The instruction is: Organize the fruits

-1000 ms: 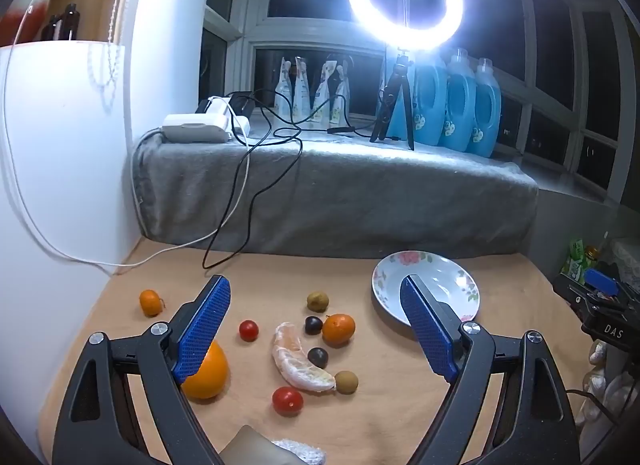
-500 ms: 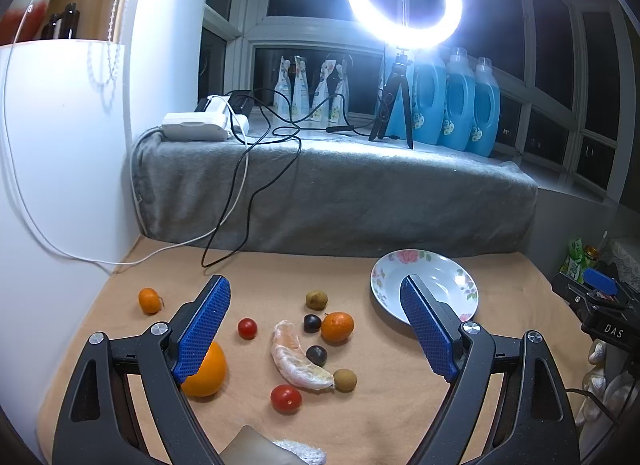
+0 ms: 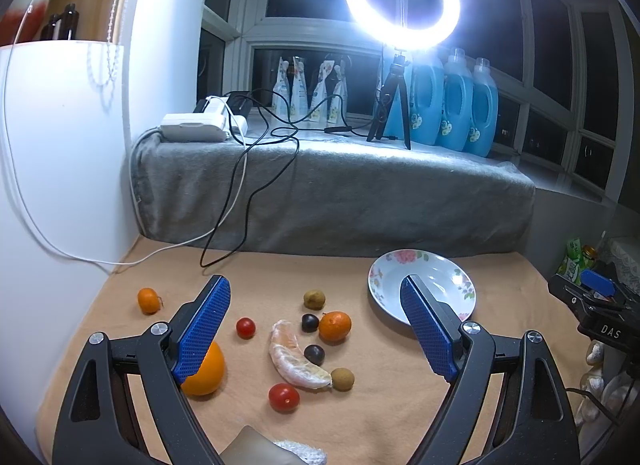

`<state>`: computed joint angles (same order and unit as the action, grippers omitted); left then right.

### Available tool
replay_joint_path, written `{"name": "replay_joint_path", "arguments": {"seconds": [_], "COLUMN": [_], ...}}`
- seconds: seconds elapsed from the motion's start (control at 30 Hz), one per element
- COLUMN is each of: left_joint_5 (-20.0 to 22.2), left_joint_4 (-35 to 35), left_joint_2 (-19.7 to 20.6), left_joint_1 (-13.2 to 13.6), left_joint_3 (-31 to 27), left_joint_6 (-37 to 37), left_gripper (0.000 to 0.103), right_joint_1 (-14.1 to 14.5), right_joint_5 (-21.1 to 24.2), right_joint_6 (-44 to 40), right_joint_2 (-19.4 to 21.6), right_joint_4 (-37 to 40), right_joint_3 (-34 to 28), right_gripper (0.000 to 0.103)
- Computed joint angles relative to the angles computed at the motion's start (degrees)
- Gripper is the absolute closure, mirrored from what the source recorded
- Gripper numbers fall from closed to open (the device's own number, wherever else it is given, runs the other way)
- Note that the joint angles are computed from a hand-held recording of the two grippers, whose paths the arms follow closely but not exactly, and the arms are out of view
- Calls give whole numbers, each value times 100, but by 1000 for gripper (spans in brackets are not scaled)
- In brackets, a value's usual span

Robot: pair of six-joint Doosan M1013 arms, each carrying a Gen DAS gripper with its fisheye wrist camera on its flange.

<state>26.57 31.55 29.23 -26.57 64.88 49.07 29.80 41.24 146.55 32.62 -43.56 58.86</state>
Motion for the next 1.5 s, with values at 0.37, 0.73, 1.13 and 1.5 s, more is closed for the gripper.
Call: {"name": "replay_joint_path", "arguments": {"seconds": [0.37,0.73,1.13,1.5], "left_joint_5": [-14,-34,-34,50], "left_joint_4": [18,33,13,-275], "left_joint_2": [-4,-31,-38,-28], "left_joint_1": [-3,-13,-9,66], "left_joint_3": [12,52,69,95], "left_joint_6": [-21,-53,-57,73], "left_gripper": [16,16,16,16], "right_joint_1": [1,21,22,20], "right_joint_5": [-15,19,14,67], "right_joint_6": [-3,-60,-61,-283], "right_joint_2": [-5,15,22,116], "right_joint_4": [3,35,42,309], "right_joint_3": [6,-45,-49,-168], "right_gripper": [0,0,0,0]}}
